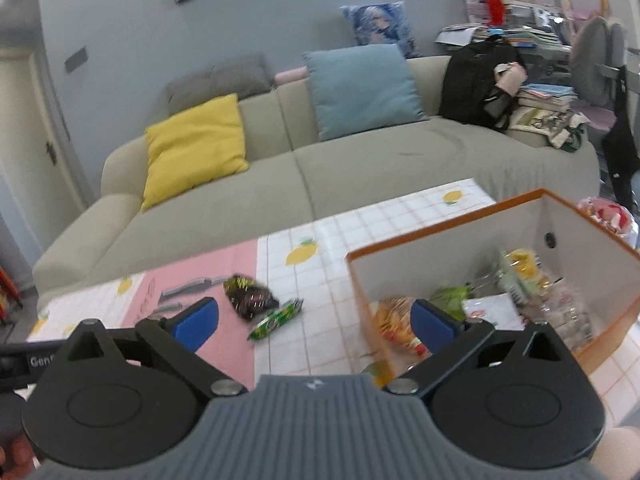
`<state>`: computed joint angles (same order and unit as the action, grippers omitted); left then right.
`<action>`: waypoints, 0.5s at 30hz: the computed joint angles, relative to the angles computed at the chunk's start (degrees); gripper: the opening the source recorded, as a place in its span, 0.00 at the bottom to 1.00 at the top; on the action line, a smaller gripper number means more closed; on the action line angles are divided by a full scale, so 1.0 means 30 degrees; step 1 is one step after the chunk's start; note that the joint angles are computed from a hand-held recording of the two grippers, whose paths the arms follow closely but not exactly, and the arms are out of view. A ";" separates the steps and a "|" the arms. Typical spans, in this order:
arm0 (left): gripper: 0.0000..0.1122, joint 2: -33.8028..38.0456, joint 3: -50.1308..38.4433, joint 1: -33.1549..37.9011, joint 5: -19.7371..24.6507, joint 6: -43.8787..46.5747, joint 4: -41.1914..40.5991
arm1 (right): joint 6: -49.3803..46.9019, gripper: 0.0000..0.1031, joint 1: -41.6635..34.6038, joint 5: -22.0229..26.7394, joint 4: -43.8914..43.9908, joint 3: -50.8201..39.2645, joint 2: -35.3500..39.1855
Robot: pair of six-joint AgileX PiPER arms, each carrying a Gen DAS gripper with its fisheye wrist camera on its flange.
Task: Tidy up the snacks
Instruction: 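Move both tools back toward the dark snack bag and green sausage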
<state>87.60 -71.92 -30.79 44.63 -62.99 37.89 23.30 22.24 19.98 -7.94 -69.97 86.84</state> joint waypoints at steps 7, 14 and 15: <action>0.79 0.0038 0.1554 0.2206 -0.2665 0.1129 -0.2119 | 0.1623 0.89 0.1418 -0.1442 -0.3505 0.0247 0.1849; 0.77 0.1858 -0.0272 0.3741 -0.3052 0.5043 -0.4234 | -0.4812 0.79 0.1556 -0.1059 0.0483 -0.2361 0.4586; 0.77 0.2147 -0.0567 0.3935 -0.3103 0.5441 -0.4432 | -0.5347 0.77 0.1519 -0.0726 0.0702 -0.3020 0.5130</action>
